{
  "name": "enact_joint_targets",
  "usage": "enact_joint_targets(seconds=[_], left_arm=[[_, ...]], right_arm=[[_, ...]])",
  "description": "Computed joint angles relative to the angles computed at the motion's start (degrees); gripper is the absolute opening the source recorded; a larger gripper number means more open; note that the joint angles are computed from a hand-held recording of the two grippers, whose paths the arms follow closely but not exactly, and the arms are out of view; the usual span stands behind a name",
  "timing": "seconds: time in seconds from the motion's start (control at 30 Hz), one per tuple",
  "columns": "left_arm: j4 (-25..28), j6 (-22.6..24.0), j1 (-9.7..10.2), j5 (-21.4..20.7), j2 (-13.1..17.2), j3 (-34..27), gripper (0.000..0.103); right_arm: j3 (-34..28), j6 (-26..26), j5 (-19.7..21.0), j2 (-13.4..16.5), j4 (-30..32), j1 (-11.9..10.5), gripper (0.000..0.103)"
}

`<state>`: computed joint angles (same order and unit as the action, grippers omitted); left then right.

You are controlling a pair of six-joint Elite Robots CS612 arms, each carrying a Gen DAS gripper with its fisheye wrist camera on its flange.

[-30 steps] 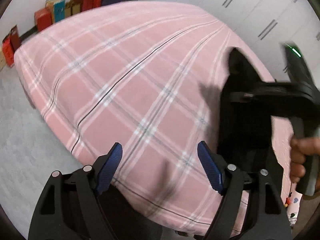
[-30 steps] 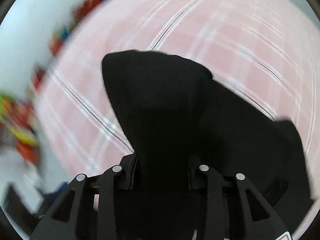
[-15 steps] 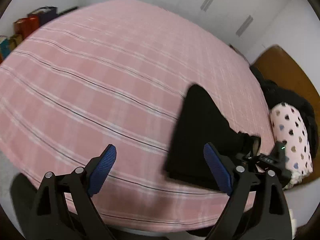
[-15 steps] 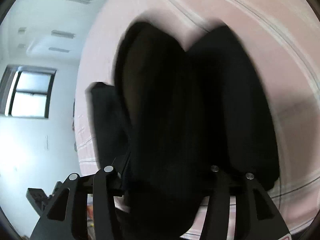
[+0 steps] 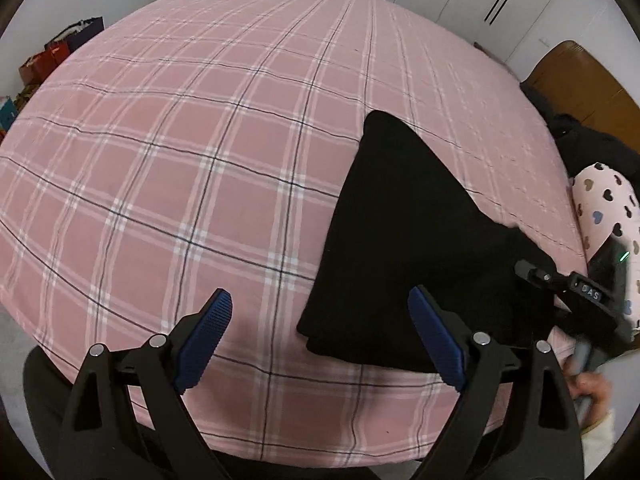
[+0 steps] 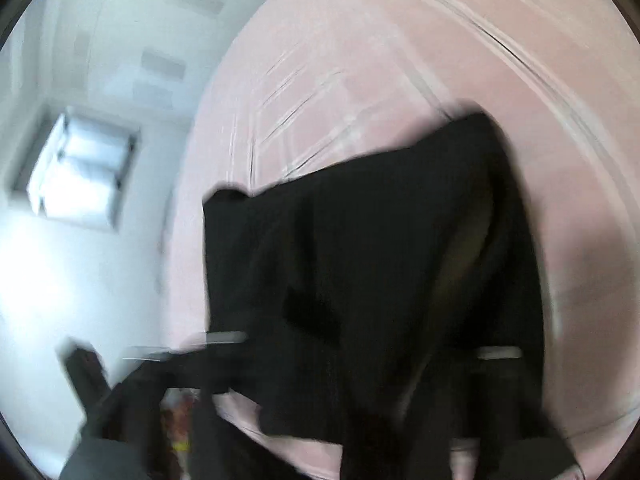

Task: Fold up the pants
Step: 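Press the folded pants flat with the left gripper and release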

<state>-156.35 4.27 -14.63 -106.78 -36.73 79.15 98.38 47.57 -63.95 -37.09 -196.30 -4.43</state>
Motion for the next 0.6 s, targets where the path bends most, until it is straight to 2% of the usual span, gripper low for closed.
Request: enact_joint_targets(seconds=[0.03,0.1,0.13,0.17,0.2,0.23,0.27,0.3,0.37,0.4,0.5,0.53,0.6], left_arm=[[-0.67,-0.16,0.02,-0.03,0.05,-0.12,0.088],[-2.05,-0.46,-0.07,0.34,0.17,-0.34,0.088],[-2.03,-0.62,-0.17,0.60,0.40,-0.76,0.088],[-1.45,-0.84,-0.25,0.56,0.78,-1.42,0.088],[-1.00,-1.12,-0.37,0.71,1.08,-1.92,0.088],[-0.52,-1.35,-0.52,1.16,1.53,-2.52,0.088],[-0.01,-1.32,-0.61,1.47,1.89,-3.01,0.088],[1.06,-1.09,-0.72,1.59,2.53,-3.93,0.088],[2.77,-0.44,-0.89,1.82,3.45,-5.24,0.088],[3.24,-0.14,-0.97,1.84,3.81,-5.71,0.088],[5.09,0.71,-1.33,2.08,5.19,-7.33,0.088],[6.19,0.99,-1.38,1.53,5.72,-7.99,0.088],[6.83,0.08,-1.30,0.02,6.37,-8.58,0.089]], right_arm=[[-0.39,-2.67,2.17,-0.74,-2.39,-0.40,0.016],[-0.52,-7.77,1.45,-1.99,-1.13,-0.75,0.015],[-0.65,-9.98,-1.80,-2.58,2.62,-0.63,0.027],[-0.30,-12.69,-7.44,-3.31,8.62,-0.56,0.044],[0.19,-13.07,-13.44,-3.88,14.62,-0.42,0.075],[0.26,-12.10,-17.42,-4.03,18.22,-0.10,0.075],[1.29,-9.89,-19.00,-4.22,19.42,-0.20,0.074],[2.57,-7.89,-18.18,-4.75,18.22,-0.50,0.074],[6.01,-4.46,-15.99,-5.24,10.29,-0.89,0.074],[6.32,-3.85,-15.79,-5.04,8.37,-0.53,0.074],[3.51,-2.39,-12.21,-3.08,7.68,0.42,0.074],[1.60,-1.26,-11.66,-1.93,8.81,1.46,0.074],[-0.61,-1.83,-11.71,-0.67,12.12,2.02,0.074]])
